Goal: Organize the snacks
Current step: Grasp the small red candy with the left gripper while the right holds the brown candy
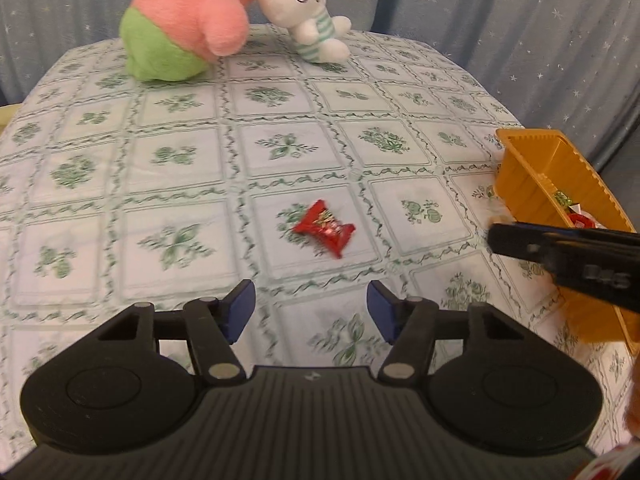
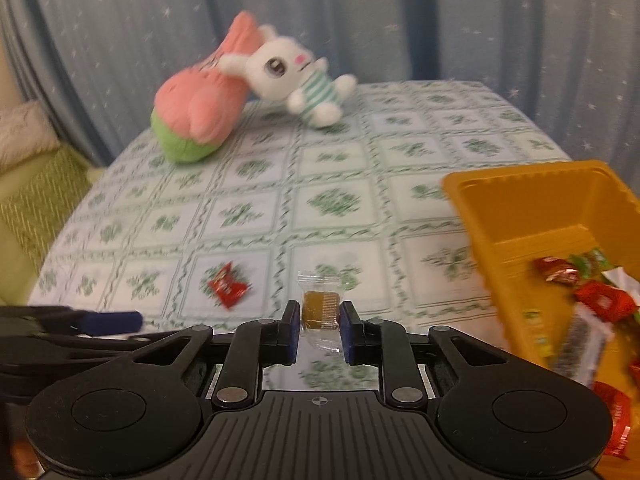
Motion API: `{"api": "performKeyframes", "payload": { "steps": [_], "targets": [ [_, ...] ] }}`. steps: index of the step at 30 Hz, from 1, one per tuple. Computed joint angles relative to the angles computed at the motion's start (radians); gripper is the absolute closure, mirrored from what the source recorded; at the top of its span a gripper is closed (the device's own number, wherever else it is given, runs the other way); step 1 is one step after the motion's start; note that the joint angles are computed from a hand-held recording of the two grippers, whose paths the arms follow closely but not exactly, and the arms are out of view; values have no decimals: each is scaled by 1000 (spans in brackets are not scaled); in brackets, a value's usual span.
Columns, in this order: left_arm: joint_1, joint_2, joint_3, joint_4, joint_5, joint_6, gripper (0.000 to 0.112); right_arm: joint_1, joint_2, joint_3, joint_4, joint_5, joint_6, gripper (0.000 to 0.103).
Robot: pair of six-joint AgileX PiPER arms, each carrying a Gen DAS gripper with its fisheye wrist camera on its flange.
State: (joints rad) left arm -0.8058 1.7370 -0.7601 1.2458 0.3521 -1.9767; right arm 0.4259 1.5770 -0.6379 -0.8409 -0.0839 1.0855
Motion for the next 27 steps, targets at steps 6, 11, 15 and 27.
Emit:
{"api": "performKeyframes", "payload": {
  "steps": [6, 11, 15, 27],
  "targets": [
    [23, 98, -94, 31, 1, -3, 55, -88, -65, 46, -278, -40, 261, 82],
    [37, 157, -169, -8, 20, 50, 55, -144, -87, 61, -392, -70, 357, 82],
    [34, 199, -224, -36, 53, 108, 55, -183, -92, 66, -450, -101, 400, 82],
    [16, 211, -233, -33, 115, 113, 80, -228, -107, 73, -547, -150, 474, 82]
  ]
}}
